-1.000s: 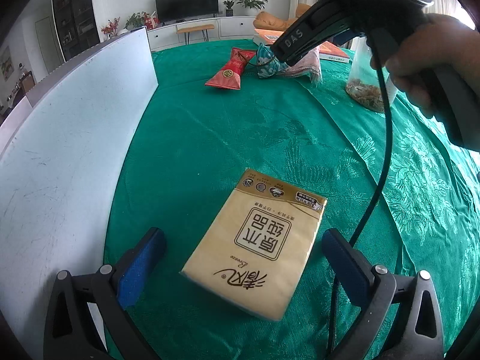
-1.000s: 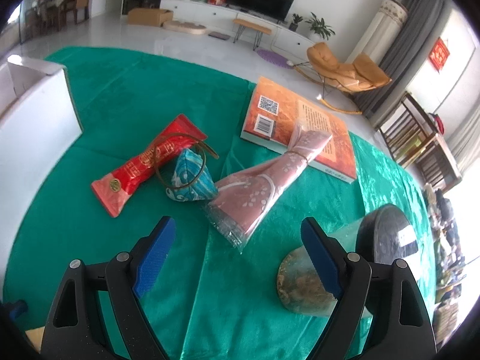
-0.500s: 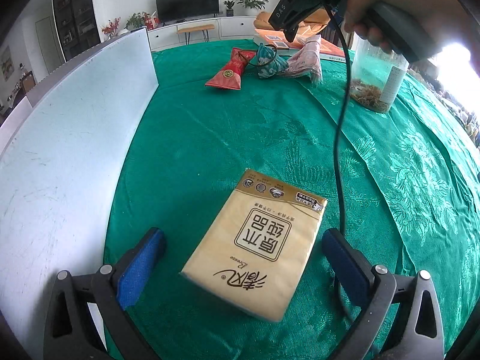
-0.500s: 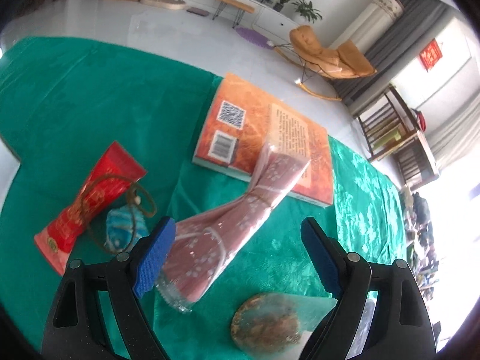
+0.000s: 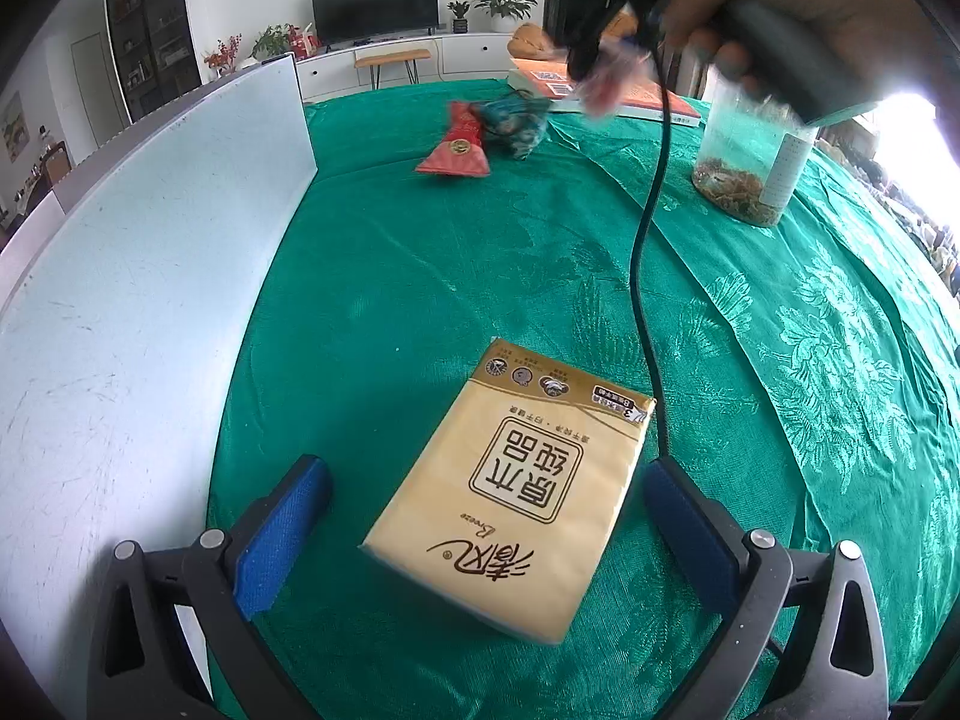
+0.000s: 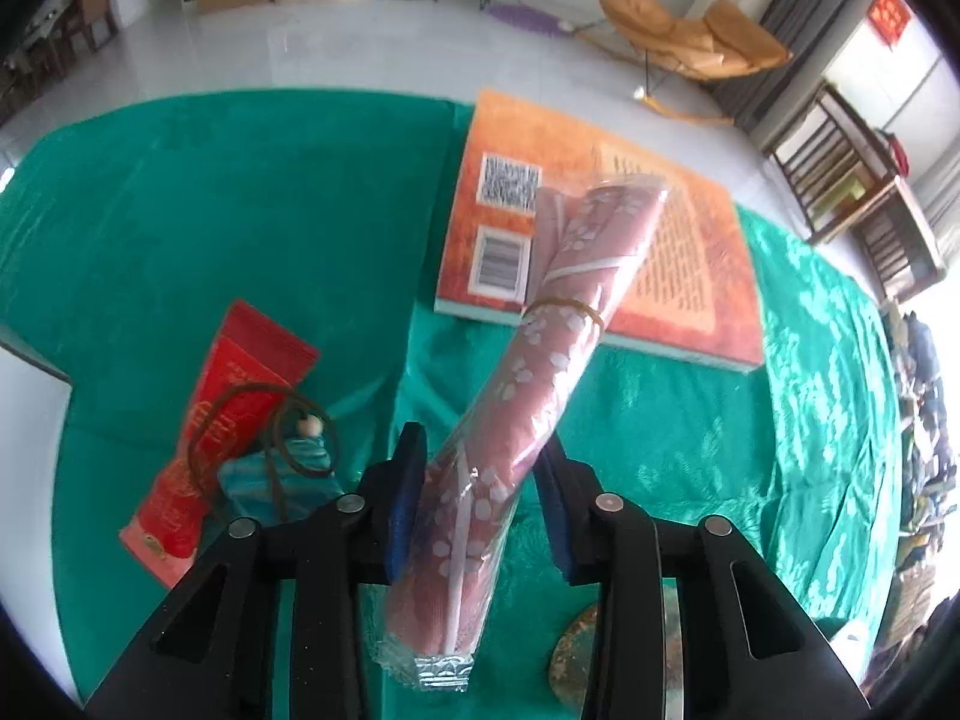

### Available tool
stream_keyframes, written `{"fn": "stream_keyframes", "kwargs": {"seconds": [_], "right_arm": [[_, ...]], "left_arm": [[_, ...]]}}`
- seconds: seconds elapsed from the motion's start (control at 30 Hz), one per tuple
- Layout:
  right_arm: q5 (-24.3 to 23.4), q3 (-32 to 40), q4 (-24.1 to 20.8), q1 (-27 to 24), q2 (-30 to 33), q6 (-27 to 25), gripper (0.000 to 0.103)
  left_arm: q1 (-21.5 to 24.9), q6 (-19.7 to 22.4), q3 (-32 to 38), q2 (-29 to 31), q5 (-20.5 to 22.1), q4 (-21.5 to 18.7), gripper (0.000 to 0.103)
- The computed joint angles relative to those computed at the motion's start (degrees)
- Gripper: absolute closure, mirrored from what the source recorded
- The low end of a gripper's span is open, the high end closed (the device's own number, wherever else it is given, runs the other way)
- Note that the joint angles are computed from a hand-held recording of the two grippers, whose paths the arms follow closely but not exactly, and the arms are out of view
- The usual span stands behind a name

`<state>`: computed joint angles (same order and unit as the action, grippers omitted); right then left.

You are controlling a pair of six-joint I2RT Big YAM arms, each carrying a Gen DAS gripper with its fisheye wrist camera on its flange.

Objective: Organize soft objects
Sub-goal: 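Grasp the pink wrapped towel packet with the right tool and lift it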

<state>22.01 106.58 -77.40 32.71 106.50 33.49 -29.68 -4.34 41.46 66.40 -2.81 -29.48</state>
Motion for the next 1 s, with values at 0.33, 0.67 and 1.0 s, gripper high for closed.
{"fn": "stream_keyframes", "kwargs": {"seconds": [0.33,0.67,1.0], "right_arm": [[10.41,-12.51,1.73,14.41,-20.28,4.45,0.085],[9.35,-42.97,6.87,21.24,-40.01,34.13,0.083],[13.81,-54.99,12.54,23.81,-45.66,48.57,0.032]], "left_arm": [[-0.02,-0.02,-0.03,0.0,-0.01,0.04,0.0],[-0.08,-0.09,0.03,-0.02,-0.16,-0.06,0.0],[-0.07,-0.16,-0.01,-0.05,-0.1,-0.01,0.0]]}}
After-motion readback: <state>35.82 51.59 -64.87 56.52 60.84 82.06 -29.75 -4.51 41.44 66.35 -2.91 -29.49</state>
